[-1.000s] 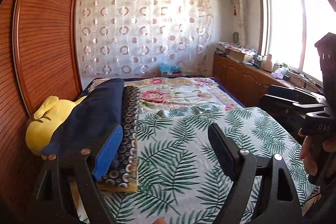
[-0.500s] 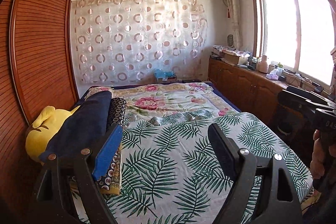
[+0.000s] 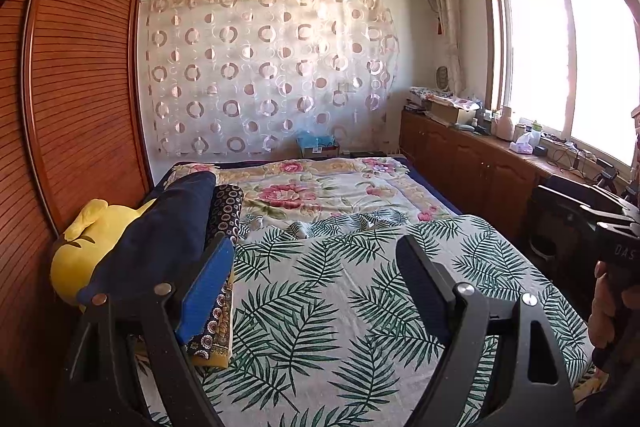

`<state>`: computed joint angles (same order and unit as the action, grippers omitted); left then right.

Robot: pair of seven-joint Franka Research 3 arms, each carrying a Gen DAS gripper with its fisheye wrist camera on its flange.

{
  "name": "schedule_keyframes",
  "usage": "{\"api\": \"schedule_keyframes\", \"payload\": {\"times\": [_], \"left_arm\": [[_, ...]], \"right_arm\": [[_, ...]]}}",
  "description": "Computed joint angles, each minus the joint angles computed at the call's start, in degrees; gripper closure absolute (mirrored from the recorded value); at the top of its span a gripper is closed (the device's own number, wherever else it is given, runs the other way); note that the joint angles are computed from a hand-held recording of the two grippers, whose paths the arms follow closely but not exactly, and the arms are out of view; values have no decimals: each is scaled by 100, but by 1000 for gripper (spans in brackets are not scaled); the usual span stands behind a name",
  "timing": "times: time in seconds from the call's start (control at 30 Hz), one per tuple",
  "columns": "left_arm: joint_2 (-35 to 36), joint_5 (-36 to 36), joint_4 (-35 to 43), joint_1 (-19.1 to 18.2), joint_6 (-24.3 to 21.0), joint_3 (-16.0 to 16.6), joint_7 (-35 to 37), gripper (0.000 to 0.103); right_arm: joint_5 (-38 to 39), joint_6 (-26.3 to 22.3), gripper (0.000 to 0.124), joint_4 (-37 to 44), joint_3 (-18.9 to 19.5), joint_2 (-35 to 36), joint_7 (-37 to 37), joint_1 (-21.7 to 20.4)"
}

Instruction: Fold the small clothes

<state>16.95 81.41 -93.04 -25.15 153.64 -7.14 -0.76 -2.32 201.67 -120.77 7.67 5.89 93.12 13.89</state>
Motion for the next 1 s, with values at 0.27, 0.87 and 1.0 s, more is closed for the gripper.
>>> {"api": "schedule_keyframes", "payload": {"times": [0.27,0.87,1.0], "left_arm": [[-49,-5,-70,22,15,-13,-61,19],[-50,3,-75,24,5,-26,-48,19],[-49,14,-73,17,0,-25,-66,19]], "right_arm": [[-258,-13,39,21,32,11,208,-121],[-829,19,39,-122,-53,-111,700,-292],[-863,2,39,-143,-74,-150,727,-297]]}}
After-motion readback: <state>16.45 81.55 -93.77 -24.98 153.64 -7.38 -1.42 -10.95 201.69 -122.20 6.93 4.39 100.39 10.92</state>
